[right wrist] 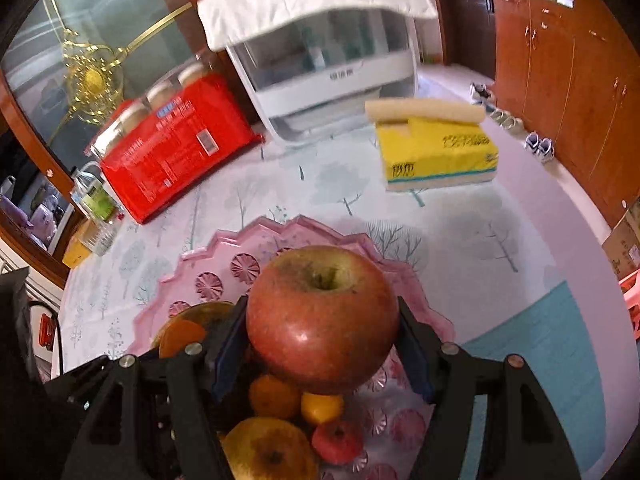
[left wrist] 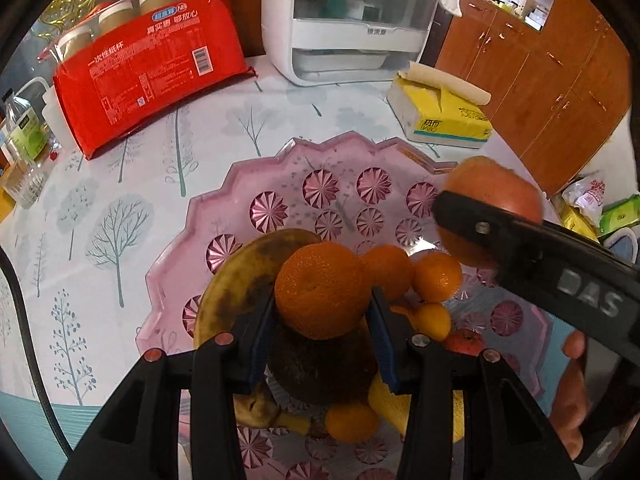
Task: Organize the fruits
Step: 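Open the left gripper releasing the orange while the right gripper lowers and releases the apple, then withdraw both grippers away from the bowl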
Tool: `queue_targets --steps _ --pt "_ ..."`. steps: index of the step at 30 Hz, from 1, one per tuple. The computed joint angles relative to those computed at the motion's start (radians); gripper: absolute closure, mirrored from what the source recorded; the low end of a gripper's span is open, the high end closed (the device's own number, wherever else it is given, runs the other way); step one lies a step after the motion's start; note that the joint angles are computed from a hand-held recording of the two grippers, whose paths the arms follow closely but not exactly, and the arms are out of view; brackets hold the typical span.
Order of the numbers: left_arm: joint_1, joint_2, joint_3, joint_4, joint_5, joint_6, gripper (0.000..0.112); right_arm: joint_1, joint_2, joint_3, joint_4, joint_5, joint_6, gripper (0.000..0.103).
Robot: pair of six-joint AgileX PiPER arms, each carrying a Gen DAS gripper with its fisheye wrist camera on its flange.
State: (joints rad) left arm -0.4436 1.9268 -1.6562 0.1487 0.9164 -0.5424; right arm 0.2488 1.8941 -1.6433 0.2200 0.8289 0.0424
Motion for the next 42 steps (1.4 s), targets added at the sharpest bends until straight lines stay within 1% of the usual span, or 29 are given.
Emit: queue_targets --steps 6,7,9,12,13,15,18,20,22,24,31,34,38,40,42 --pt "0.009 -0.005 0.012 -0.016 -0.012 0.007 0.069 0.027 0.107 -0.122 -0.028 0.103 0.002 0.035" --pt "0.009 -0.004 0.011 -0.014 -0.011 0.007 0.069 0.03 0.115 -0.13 -0.03 0.109 0.003 0.035" --pt "0.007 -0.006 0.013 -0.012 -0.01 0.007 0.069 0.041 0.111 -0.121 -0.051 0.083 0.017 0.035" --pt "0.006 -0.011 0.017 -0.01 -0.008 0.003 0.068 0.051 0.117 -0.138 -0.065 0.083 -0.008 0.034" --pt "0.007 -0.014 0.02 -0.015 -0.008 0.003 0.067 0.059 0.108 -0.127 -0.082 0.069 -0.011 0.034" --pt "0.008 -0.024 0.031 -0.015 -0.009 -0.006 0.055 0.072 0.1 -0.123 -0.111 0.06 -0.01 0.034" --pt "0.004 -0.046 0.052 0.0 -0.006 -0.025 0.053 0.083 0.085 -0.111 -0.131 0.049 -0.003 0.034" --pt "0.003 -0.061 0.063 -0.001 0.003 -0.036 0.048 0.082 0.072 -0.101 -0.128 0.041 0.001 0.033" --pt "0.001 -0.082 0.077 0.002 0.013 -0.058 0.04 0.082 0.066 -0.101 -0.121 0.048 -0.001 0.033" --pt "-0.005 -0.102 0.093 0.018 0.018 -0.082 0.036 0.081 0.051 -0.088 -0.111 0.046 -0.007 0.033" --pt "-0.022 -0.18 0.144 0.055 0.053 -0.15 0.034 0.083 -0.024 -0.028 -0.096 0.032 -0.028 0.033" --pt "-0.031 -0.224 0.174 0.076 0.07 -0.19 0.027 0.08 -0.061 0.0 -0.081 0.036 -0.04 0.033" --pt "-0.051 -0.286 0.215 0.118 0.09 -0.247 0.025 0.08 -0.118 0.05 -0.079 0.027 -0.043 0.033" --pt "-0.067 -0.32 0.239 0.145 0.102 -0.28 0.022 0.082 -0.142 0.076 -0.082 0.02 -0.043 0.033" --pt "-0.079 -0.349 0.26 0.164 0.108 -0.307 0.021 0.085 -0.17 0.104 -0.087 0.014 -0.042 0.033"
